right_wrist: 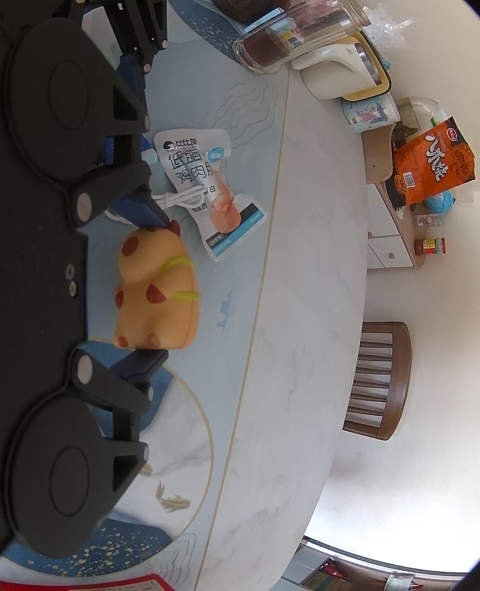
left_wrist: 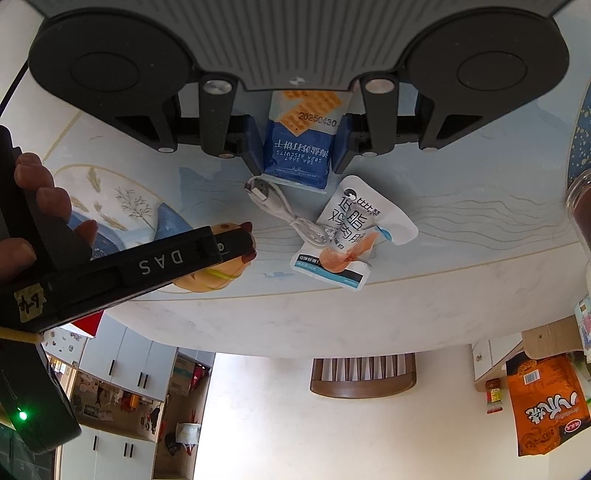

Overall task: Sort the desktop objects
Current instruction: 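Close the right tool on the yellow toy while the left tool grasps the blue cracker packet, then carry the yellow toy with the right tool while the left tool carries the cracker packet to the box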

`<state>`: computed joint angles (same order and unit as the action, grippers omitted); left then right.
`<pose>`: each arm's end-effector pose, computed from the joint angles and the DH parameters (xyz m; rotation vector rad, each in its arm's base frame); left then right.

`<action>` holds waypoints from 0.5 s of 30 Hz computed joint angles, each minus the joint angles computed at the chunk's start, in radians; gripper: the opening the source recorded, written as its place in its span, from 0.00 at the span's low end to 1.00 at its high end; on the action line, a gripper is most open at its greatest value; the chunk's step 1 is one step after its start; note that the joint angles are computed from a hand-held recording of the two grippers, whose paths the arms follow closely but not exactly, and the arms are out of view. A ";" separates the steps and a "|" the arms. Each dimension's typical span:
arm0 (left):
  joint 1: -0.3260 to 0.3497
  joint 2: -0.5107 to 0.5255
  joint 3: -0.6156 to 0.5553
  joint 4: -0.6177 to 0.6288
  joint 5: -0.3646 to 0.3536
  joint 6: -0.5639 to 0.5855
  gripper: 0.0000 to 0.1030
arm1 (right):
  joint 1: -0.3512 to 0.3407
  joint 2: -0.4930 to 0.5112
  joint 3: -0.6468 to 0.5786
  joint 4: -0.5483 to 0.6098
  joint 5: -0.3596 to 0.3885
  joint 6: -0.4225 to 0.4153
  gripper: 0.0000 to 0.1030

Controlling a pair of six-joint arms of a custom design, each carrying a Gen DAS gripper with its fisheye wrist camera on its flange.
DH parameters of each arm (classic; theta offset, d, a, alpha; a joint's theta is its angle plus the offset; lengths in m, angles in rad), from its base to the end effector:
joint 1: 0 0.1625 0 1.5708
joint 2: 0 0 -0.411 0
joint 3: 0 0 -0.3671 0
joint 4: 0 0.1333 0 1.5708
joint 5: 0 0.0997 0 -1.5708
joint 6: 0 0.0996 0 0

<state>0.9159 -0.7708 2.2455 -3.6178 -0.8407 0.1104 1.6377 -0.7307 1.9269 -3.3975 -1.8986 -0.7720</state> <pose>-0.1182 -0.4818 0.0750 0.6535 2.3550 -0.9378 0.1395 -0.5685 0.0778 0.9137 -2.3870 0.6354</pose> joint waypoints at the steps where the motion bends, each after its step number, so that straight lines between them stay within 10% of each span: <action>1: -0.004 0.000 0.001 0.001 0.001 -0.005 0.37 | 0.000 -0.004 0.005 -0.004 -0.001 -0.001 0.67; 15: -0.090 -0.006 -0.009 0.029 0.019 -0.040 0.36 | -0.023 -0.123 0.113 -0.043 0.007 -0.003 0.67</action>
<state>0.8254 -0.7768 2.2362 -3.5893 -0.8220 0.0706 1.6151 -0.8538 2.0403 -3.4400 -1.8916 -0.7752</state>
